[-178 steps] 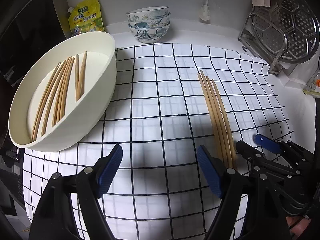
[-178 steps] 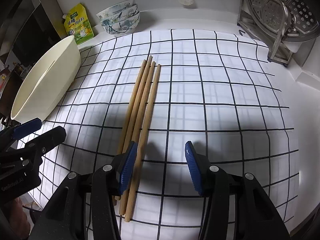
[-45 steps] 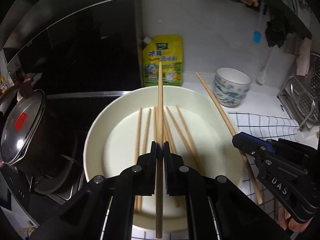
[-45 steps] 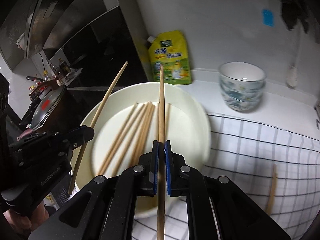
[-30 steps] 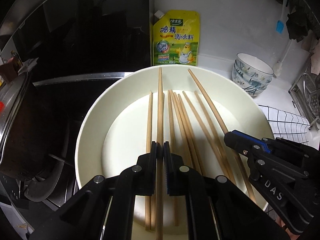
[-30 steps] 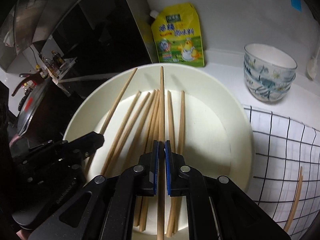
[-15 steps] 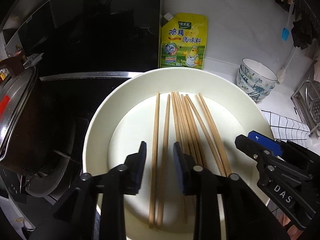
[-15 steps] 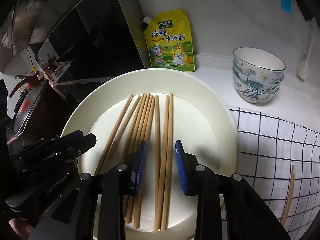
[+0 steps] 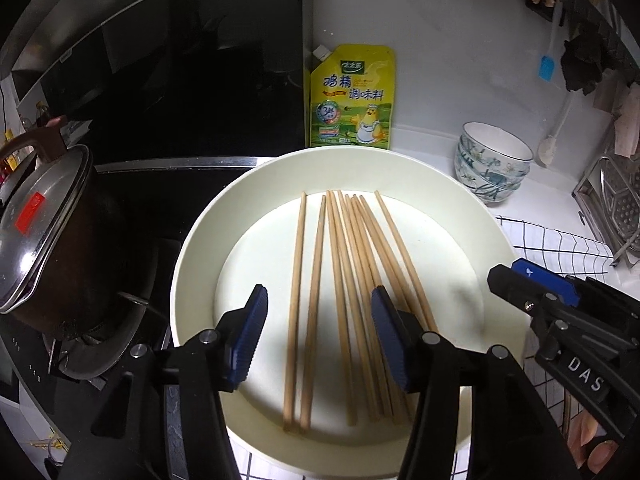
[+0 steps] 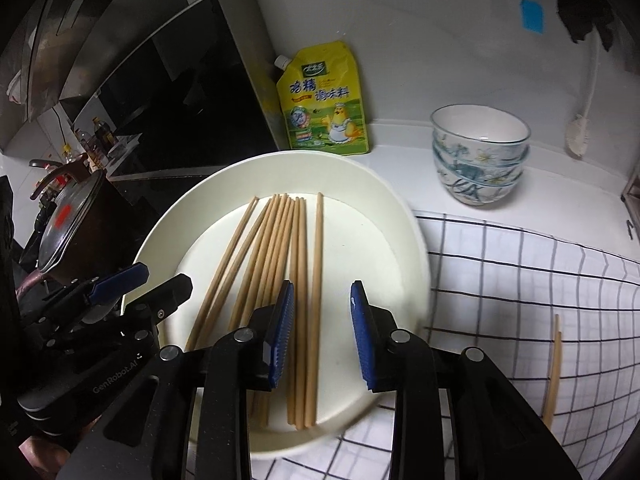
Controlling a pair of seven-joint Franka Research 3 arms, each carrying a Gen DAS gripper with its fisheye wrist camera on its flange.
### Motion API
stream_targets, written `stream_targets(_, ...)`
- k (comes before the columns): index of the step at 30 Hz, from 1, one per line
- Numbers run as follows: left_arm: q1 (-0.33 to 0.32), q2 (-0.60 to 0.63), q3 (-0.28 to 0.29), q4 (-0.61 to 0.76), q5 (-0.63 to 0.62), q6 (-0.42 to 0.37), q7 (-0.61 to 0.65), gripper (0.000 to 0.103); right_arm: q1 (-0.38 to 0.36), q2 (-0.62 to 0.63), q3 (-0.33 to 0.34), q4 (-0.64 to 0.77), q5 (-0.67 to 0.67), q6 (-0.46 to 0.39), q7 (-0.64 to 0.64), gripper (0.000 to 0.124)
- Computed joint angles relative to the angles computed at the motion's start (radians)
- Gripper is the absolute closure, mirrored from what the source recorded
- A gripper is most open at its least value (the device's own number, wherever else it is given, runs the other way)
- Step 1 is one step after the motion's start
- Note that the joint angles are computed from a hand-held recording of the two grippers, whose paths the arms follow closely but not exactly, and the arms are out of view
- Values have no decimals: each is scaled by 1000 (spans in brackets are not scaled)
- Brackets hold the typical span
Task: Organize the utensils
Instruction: 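Move both open tools back over the last two chopsticks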
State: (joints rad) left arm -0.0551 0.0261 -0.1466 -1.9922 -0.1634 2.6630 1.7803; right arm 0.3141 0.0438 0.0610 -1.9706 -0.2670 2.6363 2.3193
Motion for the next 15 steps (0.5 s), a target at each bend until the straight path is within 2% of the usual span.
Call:
stream_targets(6, -16, -43, -3, -32, -24, 8, 11, 43, -16, -81, 10, -79, -48, -2, 54, 93)
stream_targets(15, -65, -113, 4, -98, -50, 12, 24, 37, -81, -225, 58, -218, -58, -19, 82, 89)
